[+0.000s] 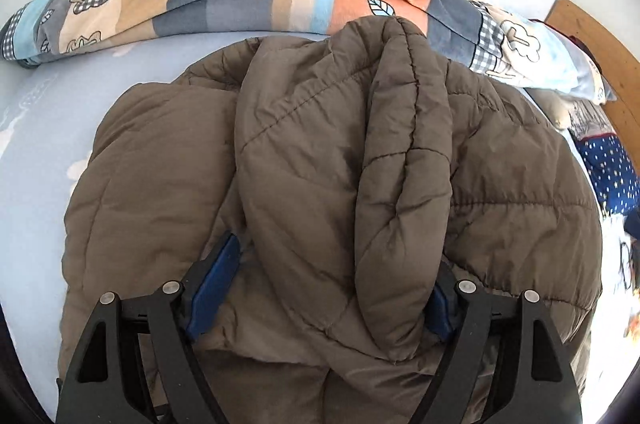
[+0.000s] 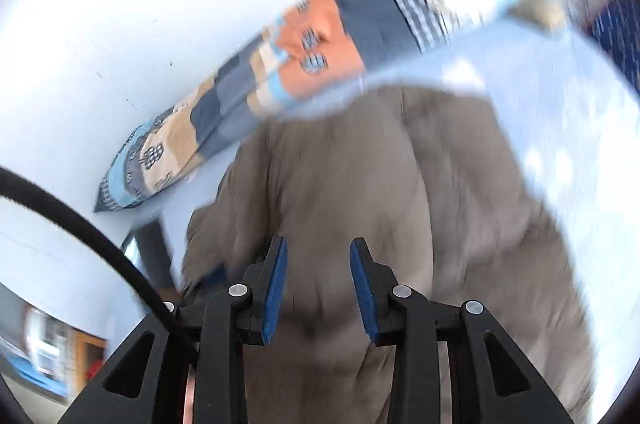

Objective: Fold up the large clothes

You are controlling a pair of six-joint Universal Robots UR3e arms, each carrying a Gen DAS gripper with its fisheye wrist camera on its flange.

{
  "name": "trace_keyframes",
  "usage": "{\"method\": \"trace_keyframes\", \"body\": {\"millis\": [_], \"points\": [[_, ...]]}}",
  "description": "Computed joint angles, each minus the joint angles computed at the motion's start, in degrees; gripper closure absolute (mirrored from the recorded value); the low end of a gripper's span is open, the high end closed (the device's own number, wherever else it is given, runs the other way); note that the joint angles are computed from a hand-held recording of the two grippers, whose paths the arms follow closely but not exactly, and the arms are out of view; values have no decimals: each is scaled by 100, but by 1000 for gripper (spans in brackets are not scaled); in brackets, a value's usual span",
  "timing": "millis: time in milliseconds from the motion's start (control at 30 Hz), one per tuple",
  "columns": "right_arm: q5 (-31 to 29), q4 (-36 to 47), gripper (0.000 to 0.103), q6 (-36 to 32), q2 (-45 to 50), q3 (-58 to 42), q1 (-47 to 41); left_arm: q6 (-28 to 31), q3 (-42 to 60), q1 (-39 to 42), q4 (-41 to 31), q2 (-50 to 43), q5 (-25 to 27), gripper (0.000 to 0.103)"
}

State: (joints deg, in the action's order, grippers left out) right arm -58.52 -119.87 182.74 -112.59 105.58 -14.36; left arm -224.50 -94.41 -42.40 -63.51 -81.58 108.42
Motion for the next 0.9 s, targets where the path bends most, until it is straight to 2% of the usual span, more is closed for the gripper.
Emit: {"method": "trace_keyframes", "body": {"millis": [33, 133, 233, 300, 333, 433, 567, 633, 700, 767, 833, 900], "points": [[-167, -21, 70, -1, 228, -171, 104, -1, -16, 0, -8, 12, -15, 22], [-72, -70, 70, 55, 196, -35, -94, -50, 17, -37, -2, -46, 17, 22], [-703, -877, 70, 53, 877, -128, 652, -80, -12, -84, 92, -118, 93, 22], [-1027, -1049, 73, -115, 1412, -93, 954, -34, -62, -62, 170, -118, 55, 21], [-1297, -1017, 77, -103, 1767, -149, 1099, 12, -69, -20, 187, -97, -19, 21], [-1411, -1403, 90, -208, 2435, -34, 1058, 79, 11, -6, 72, 87, -118, 21], [-1269, -717, 89, -330, 2169, -485, 983, -30, -52, -224, -245, 858, 11, 21], [-1267, -382, 85, -529, 1779, -603, 961, -177, 1, -529, -540, 1191, 327, 21], [-1140, -116, 84, -687, 1346, -712, 864, -568, 135, -969, -1076, 1488, 767, 21], [-1118, 13, 84, -690, 1171, -911, 920, -1374, 285, -1535, -1763, 1749, 1241, 21], [-1134, -5, 84, -585, 1243, -1268, 1121, -2079, 340, -2020, -2139, 1879, 1579, 21], [-1400, -145, 84, -398, 1669, -1771, 1535, -2752, 496, -2523, -2610, 1833, 2077, 21]]}}
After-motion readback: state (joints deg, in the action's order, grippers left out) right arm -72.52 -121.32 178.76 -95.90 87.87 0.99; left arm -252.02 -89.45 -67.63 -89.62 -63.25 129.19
